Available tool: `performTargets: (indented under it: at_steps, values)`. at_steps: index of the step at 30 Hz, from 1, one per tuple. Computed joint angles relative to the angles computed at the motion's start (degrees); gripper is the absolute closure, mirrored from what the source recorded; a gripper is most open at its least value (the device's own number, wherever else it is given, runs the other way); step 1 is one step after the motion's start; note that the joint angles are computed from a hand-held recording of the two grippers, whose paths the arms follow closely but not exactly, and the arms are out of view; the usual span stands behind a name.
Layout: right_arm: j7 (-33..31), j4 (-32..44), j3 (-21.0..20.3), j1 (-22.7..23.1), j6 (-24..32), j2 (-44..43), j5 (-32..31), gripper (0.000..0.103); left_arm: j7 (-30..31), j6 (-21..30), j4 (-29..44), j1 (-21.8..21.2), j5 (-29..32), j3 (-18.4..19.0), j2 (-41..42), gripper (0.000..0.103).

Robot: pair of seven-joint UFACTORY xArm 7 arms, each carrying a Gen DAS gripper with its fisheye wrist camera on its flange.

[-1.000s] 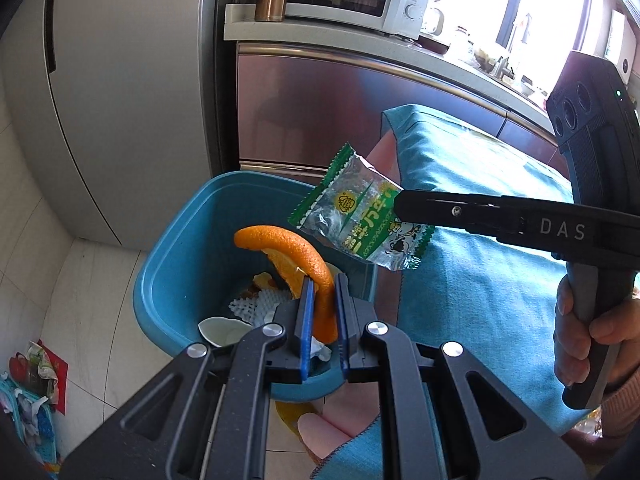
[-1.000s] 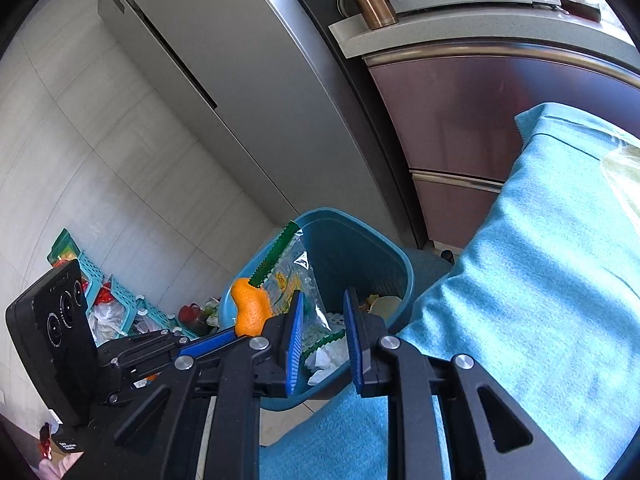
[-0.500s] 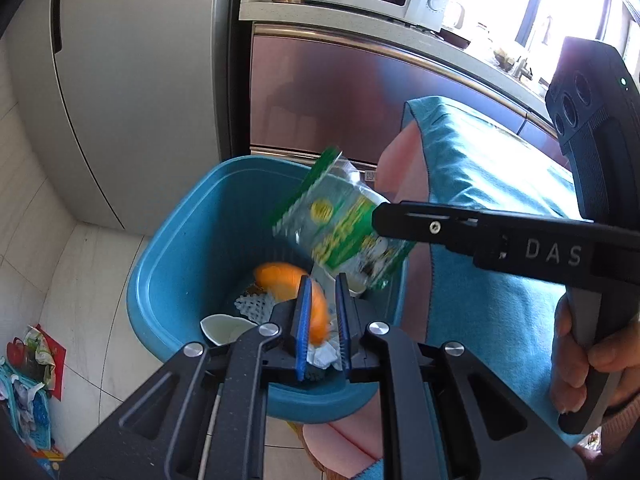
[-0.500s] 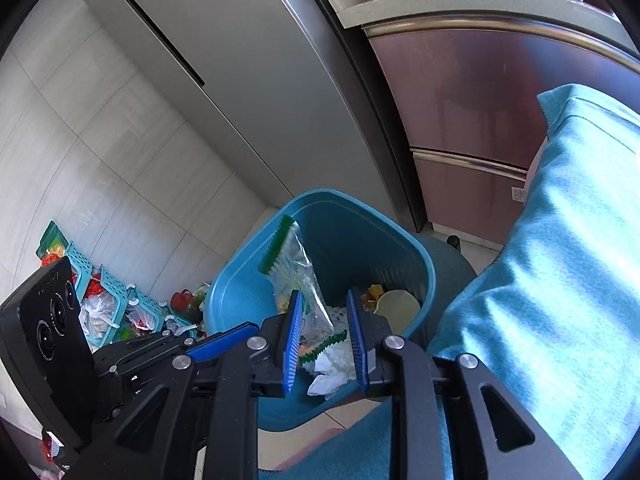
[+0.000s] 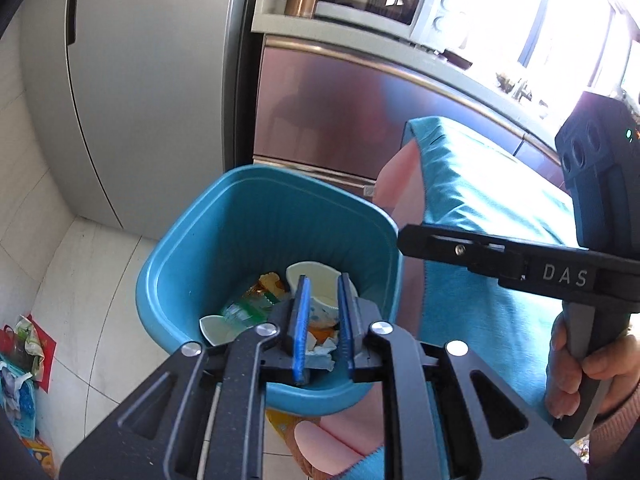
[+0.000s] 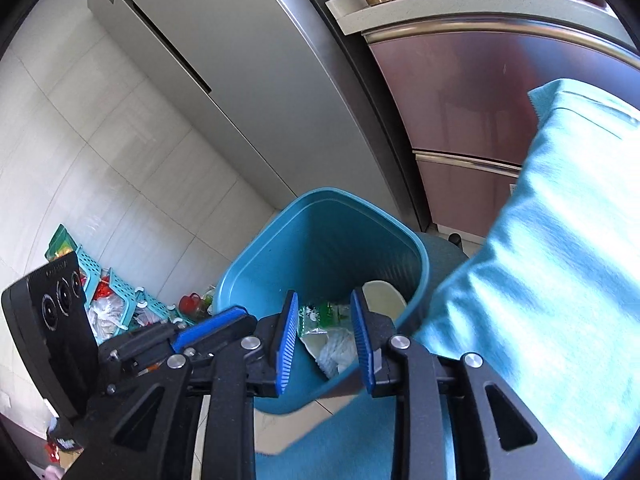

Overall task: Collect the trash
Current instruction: 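Move both tools back over the remaining wrappers on the table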

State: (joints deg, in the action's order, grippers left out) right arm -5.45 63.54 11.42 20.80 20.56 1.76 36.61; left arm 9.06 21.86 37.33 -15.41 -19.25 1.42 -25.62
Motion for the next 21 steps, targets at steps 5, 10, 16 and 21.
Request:
performTargets:
  at_steps: [5,10,16,21]
  values:
    - [-4.73,-6.34,-0.97,1.0,-2.23,-6.87,4.1,0.068,1.9,-1.36,-2.22,-2.95,-1.36,0.52,-4.66,0.069]
    - [-4.41,-15.75,-3.61,3.16,-5.03,-17.34,3.12,0.067,4.23,-2.07,-3.25,-8.27,-3.3,0.81,-7.81,0.065]
    - [5.39,-28.99,-3.98,-0.24,-5.68,-33.68,-5.09,0.066,6.67,-2.31,-1.76,-16.25,-6.67,0.26,-7.2,0.064]
    - [14.77,-37.9,-2.69,-7.56,-0.95,-47.81,-12.17,0.065,8.2,-2.78,1.99,-21.88,-10.58,-1.44,-2.3,0.064]
